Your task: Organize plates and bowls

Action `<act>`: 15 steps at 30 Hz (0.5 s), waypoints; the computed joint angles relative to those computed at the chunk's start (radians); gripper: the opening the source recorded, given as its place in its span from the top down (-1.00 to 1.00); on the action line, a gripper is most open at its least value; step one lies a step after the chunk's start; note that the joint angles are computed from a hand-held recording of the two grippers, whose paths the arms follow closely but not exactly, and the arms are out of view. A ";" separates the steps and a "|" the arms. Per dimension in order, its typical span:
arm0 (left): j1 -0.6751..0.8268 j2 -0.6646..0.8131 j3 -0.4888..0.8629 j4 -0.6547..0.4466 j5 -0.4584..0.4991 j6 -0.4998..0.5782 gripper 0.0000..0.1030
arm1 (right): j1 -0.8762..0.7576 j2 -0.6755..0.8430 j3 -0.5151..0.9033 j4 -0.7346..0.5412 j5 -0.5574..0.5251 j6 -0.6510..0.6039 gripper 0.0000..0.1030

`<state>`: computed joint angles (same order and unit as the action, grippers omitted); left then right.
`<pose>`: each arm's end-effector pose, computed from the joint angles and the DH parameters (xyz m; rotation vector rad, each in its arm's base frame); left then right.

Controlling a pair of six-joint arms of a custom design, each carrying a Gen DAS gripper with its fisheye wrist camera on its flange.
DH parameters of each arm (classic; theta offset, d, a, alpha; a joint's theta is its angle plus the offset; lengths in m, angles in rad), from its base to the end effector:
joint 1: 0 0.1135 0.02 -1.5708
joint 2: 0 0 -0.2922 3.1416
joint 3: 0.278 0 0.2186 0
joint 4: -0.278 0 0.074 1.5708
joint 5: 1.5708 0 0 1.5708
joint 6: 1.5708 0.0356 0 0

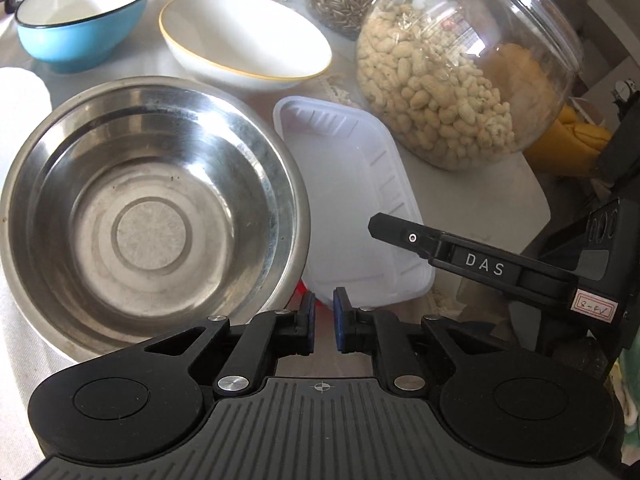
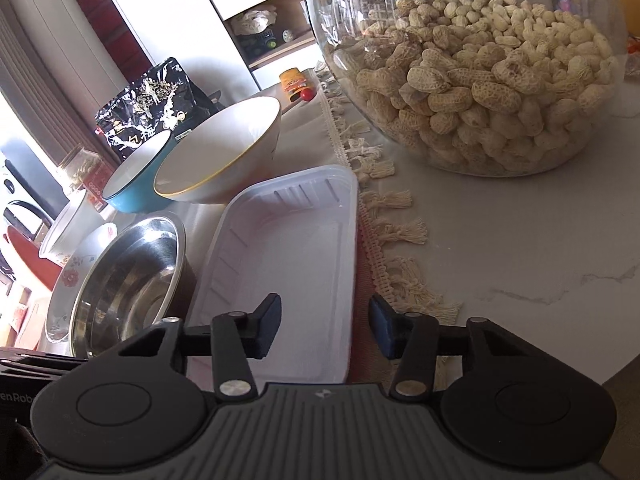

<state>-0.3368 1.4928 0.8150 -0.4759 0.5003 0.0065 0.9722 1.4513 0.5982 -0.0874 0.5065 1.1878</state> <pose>0.2220 -0.0958 0.2235 0.6075 2.6462 -0.7776 0.1442 0.1807 0.1998 0.4562 2.3470 0.3944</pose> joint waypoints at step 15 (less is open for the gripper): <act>-0.121 0.115 0.085 -0.035 0.122 0.081 0.52 | 0.064 -0.123 -0.016 -0.238 0.171 0.190 0.17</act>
